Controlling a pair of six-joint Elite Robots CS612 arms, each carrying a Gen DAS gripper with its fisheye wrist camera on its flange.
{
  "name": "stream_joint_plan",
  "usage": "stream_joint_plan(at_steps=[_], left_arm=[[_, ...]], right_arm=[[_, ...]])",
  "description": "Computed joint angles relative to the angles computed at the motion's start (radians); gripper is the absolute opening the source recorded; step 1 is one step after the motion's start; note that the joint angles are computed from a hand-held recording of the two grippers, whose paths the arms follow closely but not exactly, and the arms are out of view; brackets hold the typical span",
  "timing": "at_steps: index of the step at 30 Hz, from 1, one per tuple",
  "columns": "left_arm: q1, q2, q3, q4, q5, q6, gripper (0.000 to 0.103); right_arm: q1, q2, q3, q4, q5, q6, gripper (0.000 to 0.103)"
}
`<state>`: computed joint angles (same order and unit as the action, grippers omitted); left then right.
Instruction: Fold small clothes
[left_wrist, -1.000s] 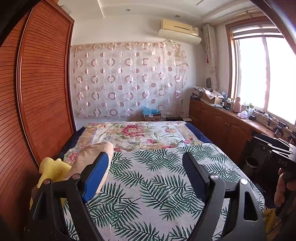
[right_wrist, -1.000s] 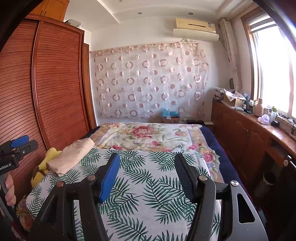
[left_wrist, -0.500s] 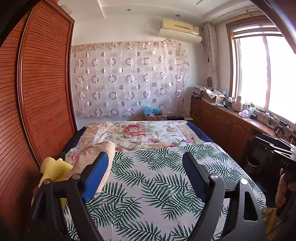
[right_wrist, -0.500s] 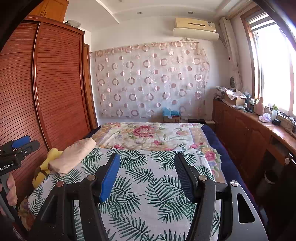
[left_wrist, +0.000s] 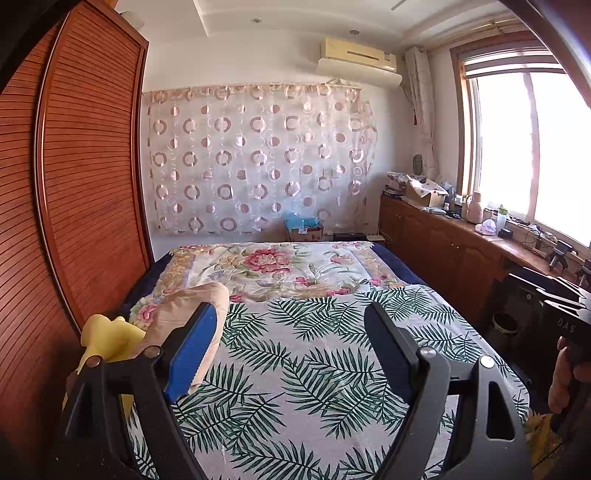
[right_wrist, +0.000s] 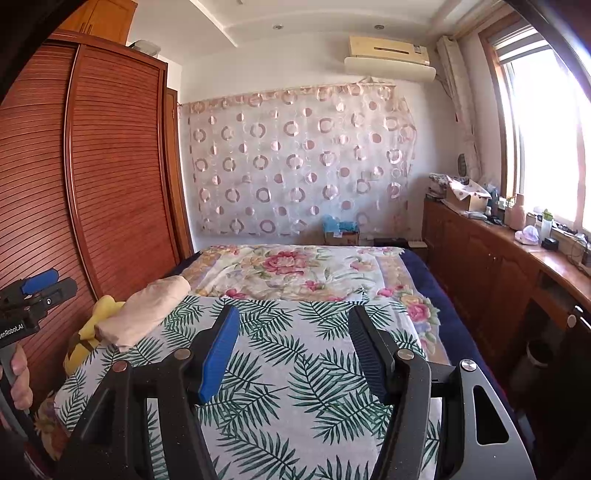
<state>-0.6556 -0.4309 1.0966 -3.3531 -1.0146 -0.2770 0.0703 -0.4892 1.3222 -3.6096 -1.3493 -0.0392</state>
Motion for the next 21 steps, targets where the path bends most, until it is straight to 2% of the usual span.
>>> stream_joint_plan(at_steps=[21], left_arm=[[-0.003,-0.006,0.003,-0.005,0.010,0.012,0.083]], right_arm=[[-0.005,0.003,-0.005,-0.001,0.010,0.002,0.063]])
